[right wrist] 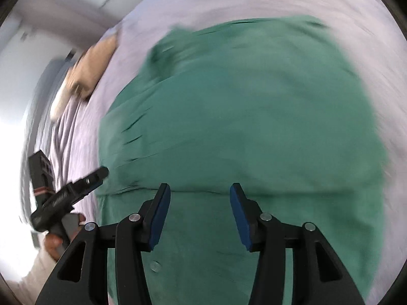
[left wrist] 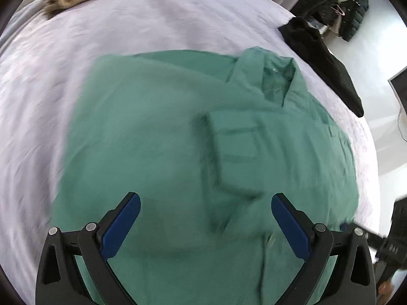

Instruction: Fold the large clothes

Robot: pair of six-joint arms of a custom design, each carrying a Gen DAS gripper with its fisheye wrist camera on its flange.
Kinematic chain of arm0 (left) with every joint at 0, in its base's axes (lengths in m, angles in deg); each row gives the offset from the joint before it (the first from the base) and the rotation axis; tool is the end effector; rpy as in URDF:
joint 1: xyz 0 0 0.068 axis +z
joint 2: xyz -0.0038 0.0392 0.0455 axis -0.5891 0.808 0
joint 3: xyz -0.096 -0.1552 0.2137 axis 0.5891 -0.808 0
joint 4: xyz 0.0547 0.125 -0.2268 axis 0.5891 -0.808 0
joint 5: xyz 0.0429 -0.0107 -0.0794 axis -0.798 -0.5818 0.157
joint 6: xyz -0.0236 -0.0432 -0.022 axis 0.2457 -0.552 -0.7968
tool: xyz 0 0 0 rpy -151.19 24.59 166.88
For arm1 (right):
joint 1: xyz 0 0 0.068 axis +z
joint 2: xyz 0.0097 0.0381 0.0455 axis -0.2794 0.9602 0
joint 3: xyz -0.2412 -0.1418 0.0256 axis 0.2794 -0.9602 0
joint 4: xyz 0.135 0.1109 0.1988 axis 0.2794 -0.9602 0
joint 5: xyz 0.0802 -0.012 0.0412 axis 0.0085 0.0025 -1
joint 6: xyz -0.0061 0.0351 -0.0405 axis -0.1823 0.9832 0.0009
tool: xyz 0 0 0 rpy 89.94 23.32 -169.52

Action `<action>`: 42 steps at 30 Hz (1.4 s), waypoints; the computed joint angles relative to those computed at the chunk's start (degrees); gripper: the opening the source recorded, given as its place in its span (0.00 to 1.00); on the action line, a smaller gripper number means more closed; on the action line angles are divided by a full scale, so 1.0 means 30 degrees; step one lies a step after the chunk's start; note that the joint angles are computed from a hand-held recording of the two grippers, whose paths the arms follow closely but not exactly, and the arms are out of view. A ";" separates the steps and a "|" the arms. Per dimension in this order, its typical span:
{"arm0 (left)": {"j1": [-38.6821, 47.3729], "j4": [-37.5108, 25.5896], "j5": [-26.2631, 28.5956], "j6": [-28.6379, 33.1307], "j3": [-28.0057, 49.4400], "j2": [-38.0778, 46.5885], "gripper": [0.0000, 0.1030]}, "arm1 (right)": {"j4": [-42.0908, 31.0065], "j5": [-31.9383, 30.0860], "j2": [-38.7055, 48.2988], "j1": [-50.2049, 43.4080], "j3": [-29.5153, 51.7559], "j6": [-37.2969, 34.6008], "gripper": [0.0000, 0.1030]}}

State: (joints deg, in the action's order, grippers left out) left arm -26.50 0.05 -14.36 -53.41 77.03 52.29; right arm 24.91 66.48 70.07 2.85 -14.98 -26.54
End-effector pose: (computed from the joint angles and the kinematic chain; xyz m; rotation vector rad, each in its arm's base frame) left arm 0.3145 0.0397 0.1183 -0.0331 2.7832 -0.4833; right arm 0.2026 0.0815 0.1412 0.3983 2.7125 0.7422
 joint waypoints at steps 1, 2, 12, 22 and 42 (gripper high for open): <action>-0.0468 0.0033 -0.0023 -0.0221 0.0841 0.0883 1.00 | -0.0199 -0.0778 -0.0992 -0.1544 -0.0871 -0.0228 0.51; -0.0922 0.0084 -0.0210 -0.0459 0.1611 0.1725 1.00 | -0.0327 -0.1178 -0.1375 -0.2353 -0.1161 -0.0294 0.51; -0.3169 0.0255 -0.1711 -0.1787 0.4702 0.4492 0.87 | -0.0924 -0.1352 0.2845 -0.9207 0.3616 -0.5981 0.51; -0.4223 0.1065 -0.2114 -0.1238 0.4652 0.3463 0.18 | -0.0764 0.0425 0.9196 -0.8009 0.8266 -0.7687 0.03; -0.3282 0.1872 -0.5652 -0.0547 0.2607 0.1069 0.74 | -0.0603 -0.0892 0.6265 -1.0308 0.5710 -0.6284 0.19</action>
